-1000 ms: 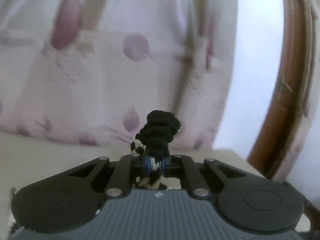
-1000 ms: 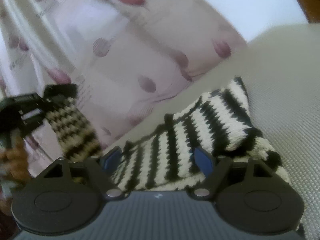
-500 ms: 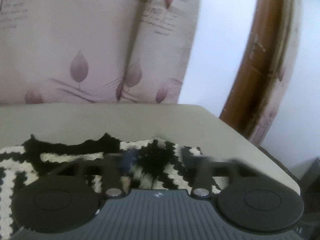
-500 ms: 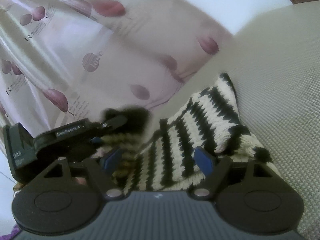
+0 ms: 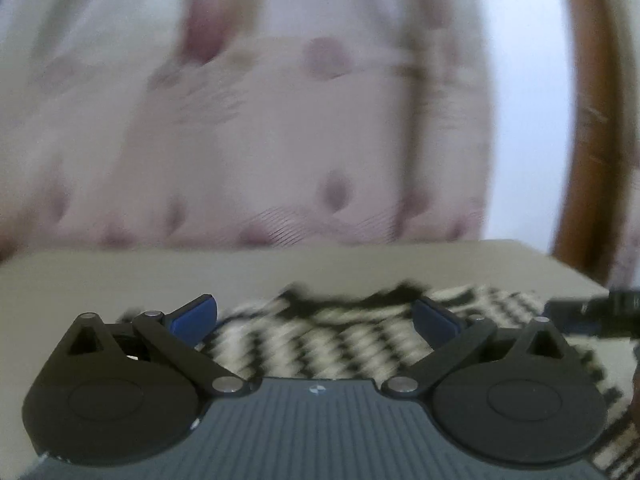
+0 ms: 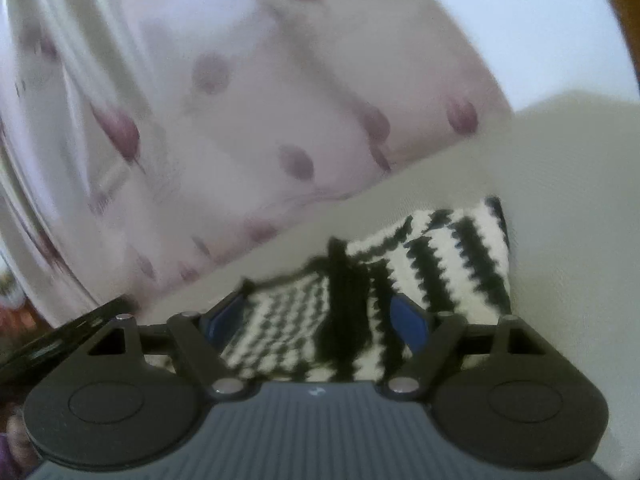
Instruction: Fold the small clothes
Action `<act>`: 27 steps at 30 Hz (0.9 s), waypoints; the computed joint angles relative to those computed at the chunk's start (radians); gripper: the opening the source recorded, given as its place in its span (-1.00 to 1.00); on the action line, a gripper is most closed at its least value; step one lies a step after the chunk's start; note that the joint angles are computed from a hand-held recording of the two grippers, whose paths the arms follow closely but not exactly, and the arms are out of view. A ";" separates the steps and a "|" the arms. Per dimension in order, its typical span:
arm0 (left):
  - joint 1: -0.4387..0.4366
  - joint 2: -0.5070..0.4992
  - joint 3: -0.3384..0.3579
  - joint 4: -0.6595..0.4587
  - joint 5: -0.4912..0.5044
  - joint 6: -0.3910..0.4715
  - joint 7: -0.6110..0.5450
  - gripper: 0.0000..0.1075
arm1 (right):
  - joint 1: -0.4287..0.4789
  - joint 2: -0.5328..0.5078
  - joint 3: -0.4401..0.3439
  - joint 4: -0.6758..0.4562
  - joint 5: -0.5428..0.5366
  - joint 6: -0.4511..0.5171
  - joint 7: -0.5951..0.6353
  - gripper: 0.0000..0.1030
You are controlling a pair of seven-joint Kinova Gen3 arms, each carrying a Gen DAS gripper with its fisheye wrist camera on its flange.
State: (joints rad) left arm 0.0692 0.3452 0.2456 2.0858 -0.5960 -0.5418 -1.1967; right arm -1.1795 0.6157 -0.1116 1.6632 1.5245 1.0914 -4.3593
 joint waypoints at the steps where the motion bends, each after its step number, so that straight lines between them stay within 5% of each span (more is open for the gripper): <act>1: -0.017 0.000 -0.010 0.011 0.009 0.006 0.018 0.91 | 0.036 -0.007 -0.012 -0.006 -0.006 -0.041 0.041 0.57; 3: -0.055 -0.001 -0.008 0.008 0.004 0.034 0.065 0.91 | 0.104 0.001 -0.024 -0.030 -0.024 -0.120 0.122 0.55; 5: -0.065 0.003 -0.019 0.004 0.035 0.061 0.086 0.91 | 0.181 0.011 -0.061 -0.061 -0.050 -0.201 0.203 0.06; 6: -0.071 0.007 -0.020 0.003 0.046 0.066 0.092 0.91 | 0.204 0.020 -0.075 -0.081 -0.066 -0.225 0.244 -0.36; 9: -0.095 0.011 -0.009 -0.019 0.039 0.110 0.111 0.91 | 0.171 0.041 -0.046 -0.112 -0.075 -0.215 0.348 -0.72; 16: -0.084 0.013 -0.015 -0.051 0.071 0.092 0.053 0.91 | -0.073 0.006 0.175 -0.070 -0.192 -0.012 0.351 -0.75; 19: -0.045 0.031 -0.021 -0.093 0.135 0.130 -0.014 0.91 | -0.060 -0.012 0.184 -0.033 -0.228 -0.062 0.348 -0.75; 23: 0.103 0.049 -0.140 -0.125 0.288 0.146 -0.160 0.90 | -0.062 0.007 0.209 -0.026 -0.283 -0.093 0.296 -0.75; 27: 0.032 0.080 -0.030 -0.189 0.250 0.223 -0.162 0.71 | -0.052 0.002 0.170 0.011 -0.210 -0.091 0.239 -0.75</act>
State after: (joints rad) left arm 0.1013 0.4248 0.2152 1.8973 -0.3457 -0.3184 -1.3587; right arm -1.2318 0.6181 0.0580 1.6741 1.3141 1.0001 -4.1204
